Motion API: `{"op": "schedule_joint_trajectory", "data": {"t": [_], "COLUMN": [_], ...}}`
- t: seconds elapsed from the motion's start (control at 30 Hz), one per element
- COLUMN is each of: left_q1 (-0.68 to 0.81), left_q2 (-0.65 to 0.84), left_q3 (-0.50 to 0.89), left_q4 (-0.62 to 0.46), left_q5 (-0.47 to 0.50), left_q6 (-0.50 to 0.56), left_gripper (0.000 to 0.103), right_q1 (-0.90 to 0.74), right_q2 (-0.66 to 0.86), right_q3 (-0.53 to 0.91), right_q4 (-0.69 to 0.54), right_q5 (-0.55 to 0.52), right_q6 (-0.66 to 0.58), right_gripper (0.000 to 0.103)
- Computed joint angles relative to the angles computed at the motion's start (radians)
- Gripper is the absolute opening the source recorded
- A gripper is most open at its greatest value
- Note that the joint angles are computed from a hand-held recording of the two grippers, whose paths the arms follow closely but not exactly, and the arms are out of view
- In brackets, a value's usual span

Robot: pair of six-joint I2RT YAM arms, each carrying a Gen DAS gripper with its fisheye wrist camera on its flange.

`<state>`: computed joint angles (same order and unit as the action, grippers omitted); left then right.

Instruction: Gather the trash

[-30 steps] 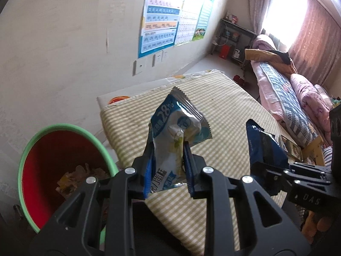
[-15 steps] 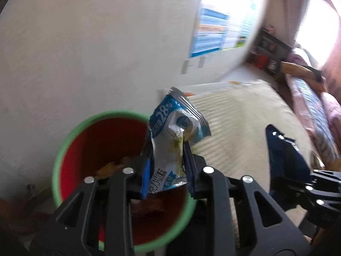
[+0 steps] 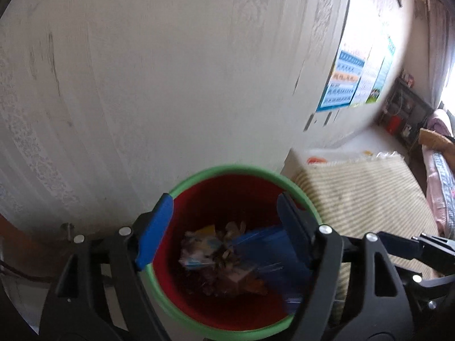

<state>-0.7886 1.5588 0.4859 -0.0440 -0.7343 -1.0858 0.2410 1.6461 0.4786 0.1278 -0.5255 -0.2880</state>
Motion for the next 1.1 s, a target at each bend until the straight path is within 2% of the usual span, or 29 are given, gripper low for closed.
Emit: {"op": "schedule_joint_trajectory", "data": {"t": [0.03, 0.1, 0.2, 0.3, 0.33, 0.37, 0.4, 0.47, 0.5, 0.57, 0.63, 0.7, 0.73, 0.8, 0.93, 1.0, 1.1], "left_q1": [-0.017, -0.044, -0.097, -0.134, -0.148, -0.169, -0.181, -0.224, -0.246, -0.277, -0.284, -0.281, -0.28, -0.279, -0.28, -0.28, -0.287], "left_q2": [-0.002, 0.007, 0.044, 0.076, 0.086, 0.101, 0.114, 0.143, 0.156, 0.199, 0.218, 0.225, 0.229, 0.235, 0.258, 0.282, 0.297], "left_q3": [0.011, 0.038, 0.104, 0.165, 0.193, 0.229, 0.251, 0.279, 0.28, 0.312, 0.36, 0.417, 0.443, 0.462, 0.494, 0.533, 0.557], "left_q4": [0.002, 0.019, 0.049, 0.085, 0.092, 0.085, 0.087, 0.191, 0.266, 0.364, 0.351, 0.278, 0.251, 0.263, 0.301, 0.26, 0.221], "left_q5": [-0.022, -0.053, -0.101, -0.126, -0.137, -0.166, -0.191, -0.246, -0.268, -0.3, -0.264, -0.21, -0.184, -0.17, -0.141, -0.129, -0.119], "left_q6": [0.008, 0.038, 0.099, 0.148, 0.168, 0.183, 0.197, 0.302, 0.372, 0.491, 0.529, 0.498, 0.475, 0.461, 0.488, 0.495, 0.455], "left_gripper": [0.076, 0.078, 0.084, 0.091, 0.096, 0.098, 0.098, 0.098, 0.098, 0.098, 0.098, 0.098, 0.098, 0.098, 0.098, 0.098, 0.098], "right_q1": [-0.026, -0.086, -0.178, -0.354, -0.402, -0.452, -0.532, -0.626, -0.684, -0.735, -0.776, -0.829, -0.851, -0.899, -0.953, -0.981, -1.048], "right_q2": [-0.024, -0.102, -0.214, -0.345, -0.386, -0.427, -0.495, -0.577, -0.607, -0.619, -0.61, -0.564, -0.534, -0.499, -0.438, -0.403, -0.393], "right_q3": [-0.011, -0.06, -0.111, -0.156, -0.171, -0.19, -0.232, -0.296, -0.35, -0.399, -0.437, -0.424, -0.398, -0.351, -0.246, -0.202, -0.164], "right_q4": [-0.003, 0.023, 0.026, 0.023, 0.029, 0.051, 0.108, 0.223, 0.357, 0.509, 0.648, 0.686, 0.672, 0.632, 0.503, 0.463, 0.394], "right_q5": [-0.001, 0.0, -0.021, -0.114, -0.141, -0.165, -0.202, -0.244, -0.245, -0.216, -0.157, -0.177, -0.193, -0.209, -0.165, -0.134, -0.169], "right_q6": [-0.017, -0.03, -0.031, -0.073, -0.081, -0.083, -0.08, -0.055, -0.016, 0.028, 0.075, 0.098, 0.11, 0.135, 0.11, 0.116, 0.125], "right_gripper": [0.056, 0.067, 0.069, 0.07, 0.072, 0.082, 0.098, 0.096, 0.096, 0.096, 0.096, 0.096, 0.096, 0.096, 0.096, 0.096, 0.096]}}
